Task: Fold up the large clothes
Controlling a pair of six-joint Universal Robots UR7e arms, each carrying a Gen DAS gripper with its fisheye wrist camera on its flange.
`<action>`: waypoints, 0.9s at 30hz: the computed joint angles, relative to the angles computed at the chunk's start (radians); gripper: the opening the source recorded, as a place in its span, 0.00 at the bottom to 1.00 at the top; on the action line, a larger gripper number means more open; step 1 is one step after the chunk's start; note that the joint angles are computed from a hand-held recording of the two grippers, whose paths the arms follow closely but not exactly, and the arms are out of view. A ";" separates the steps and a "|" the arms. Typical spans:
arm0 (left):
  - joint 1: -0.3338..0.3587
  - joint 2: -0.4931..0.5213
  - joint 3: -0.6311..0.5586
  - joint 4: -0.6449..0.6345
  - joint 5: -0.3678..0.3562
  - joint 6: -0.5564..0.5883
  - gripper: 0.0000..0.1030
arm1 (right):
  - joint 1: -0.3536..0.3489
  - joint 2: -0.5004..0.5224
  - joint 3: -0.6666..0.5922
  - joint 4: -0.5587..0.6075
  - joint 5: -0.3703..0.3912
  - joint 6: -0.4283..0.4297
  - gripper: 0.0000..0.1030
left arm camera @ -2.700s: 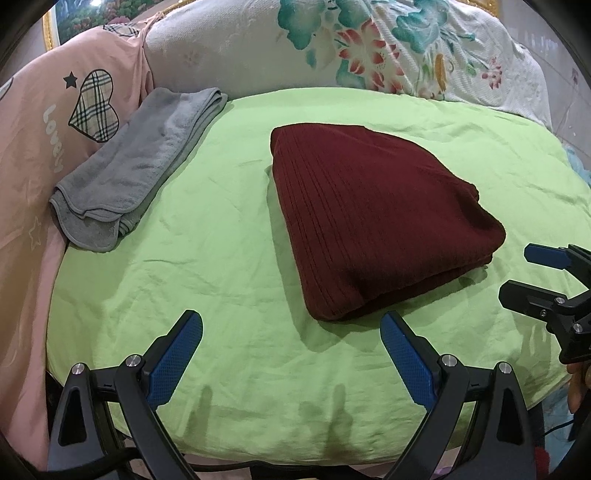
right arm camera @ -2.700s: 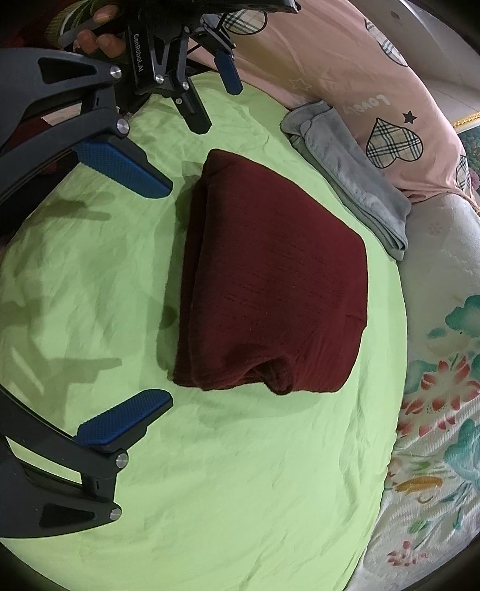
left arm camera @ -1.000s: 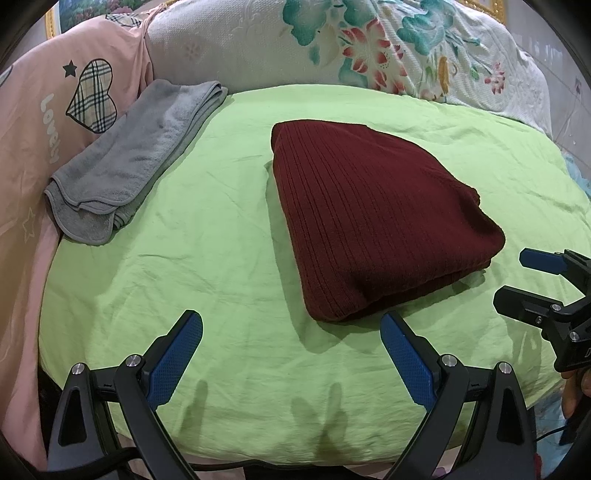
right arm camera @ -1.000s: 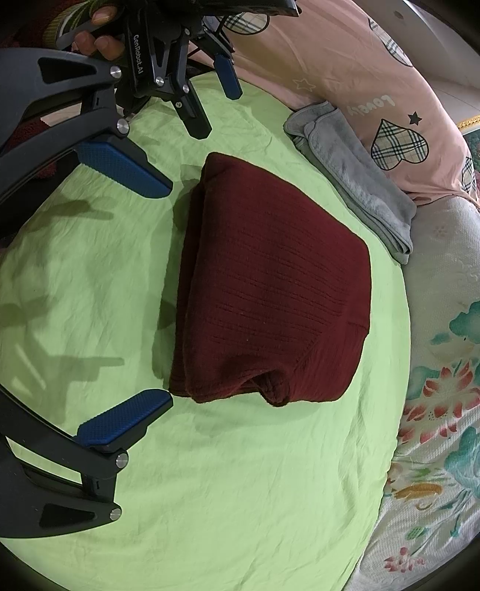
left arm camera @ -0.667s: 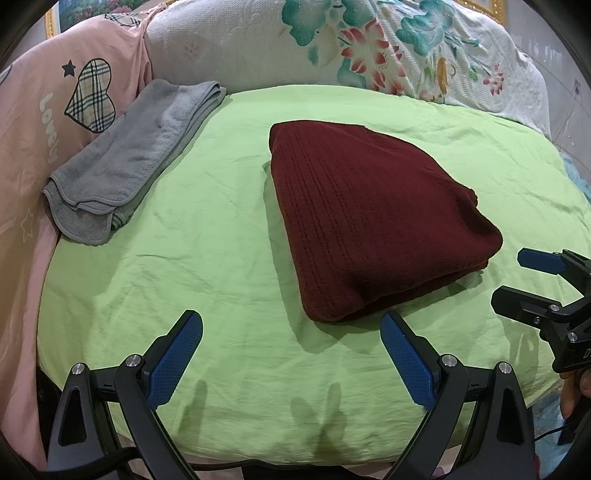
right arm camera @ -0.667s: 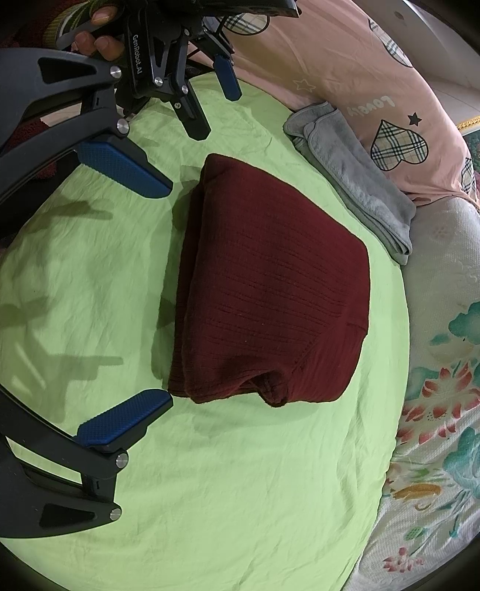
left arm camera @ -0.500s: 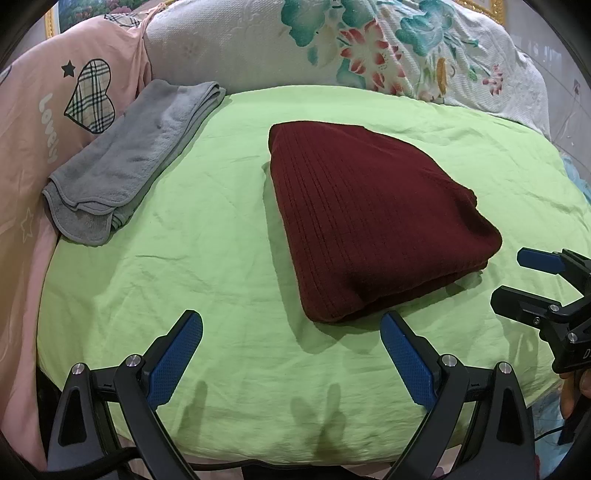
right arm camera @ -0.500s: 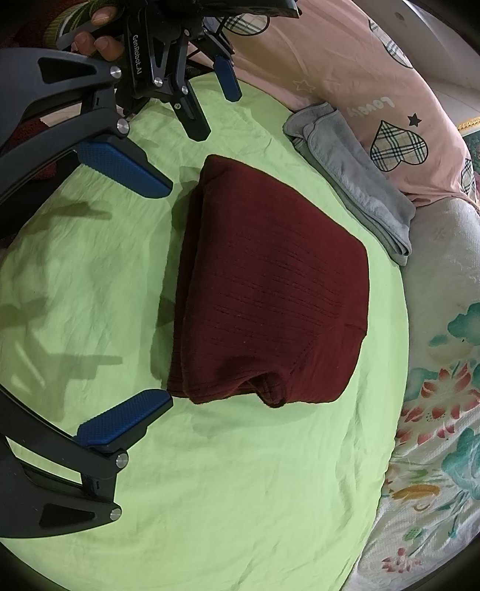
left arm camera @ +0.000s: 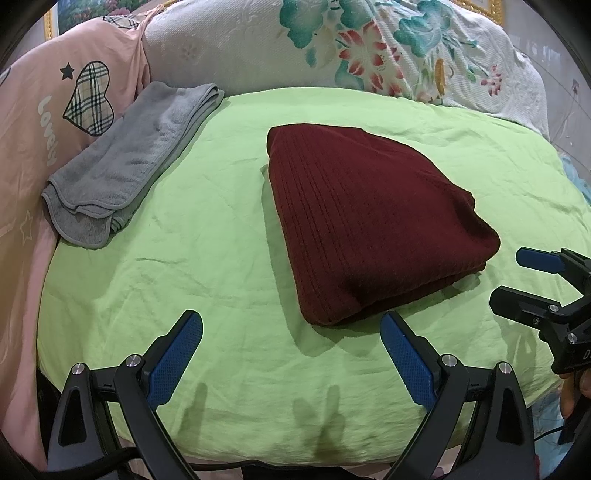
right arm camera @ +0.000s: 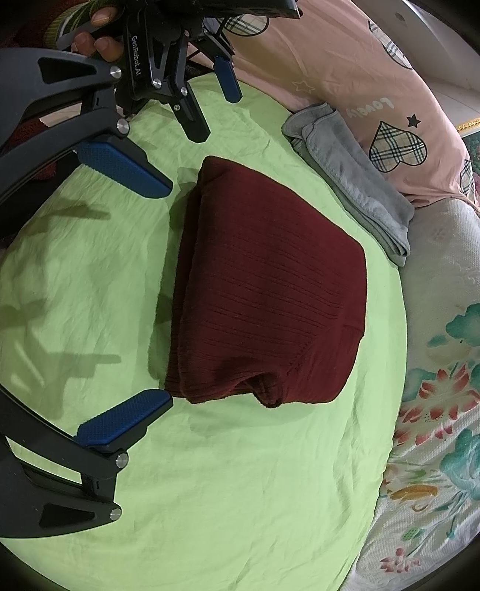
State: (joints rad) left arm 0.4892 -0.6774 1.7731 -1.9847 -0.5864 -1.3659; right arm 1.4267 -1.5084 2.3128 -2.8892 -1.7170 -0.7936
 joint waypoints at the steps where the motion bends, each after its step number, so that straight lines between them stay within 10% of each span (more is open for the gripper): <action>1: 0.000 0.000 -0.001 -0.001 0.000 0.001 0.95 | 0.000 0.001 0.000 -0.001 0.000 -0.001 1.00; 27: 0.019 -0.001 -0.018 -0.021 0.013 0.030 0.95 | 0.017 0.021 -0.066 0.039 0.001 -0.006 1.00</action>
State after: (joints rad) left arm 0.5083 -0.6782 1.7550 -2.0055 -0.5738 -1.3363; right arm 1.4437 -1.4879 2.2472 -2.8504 -1.7161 -0.7996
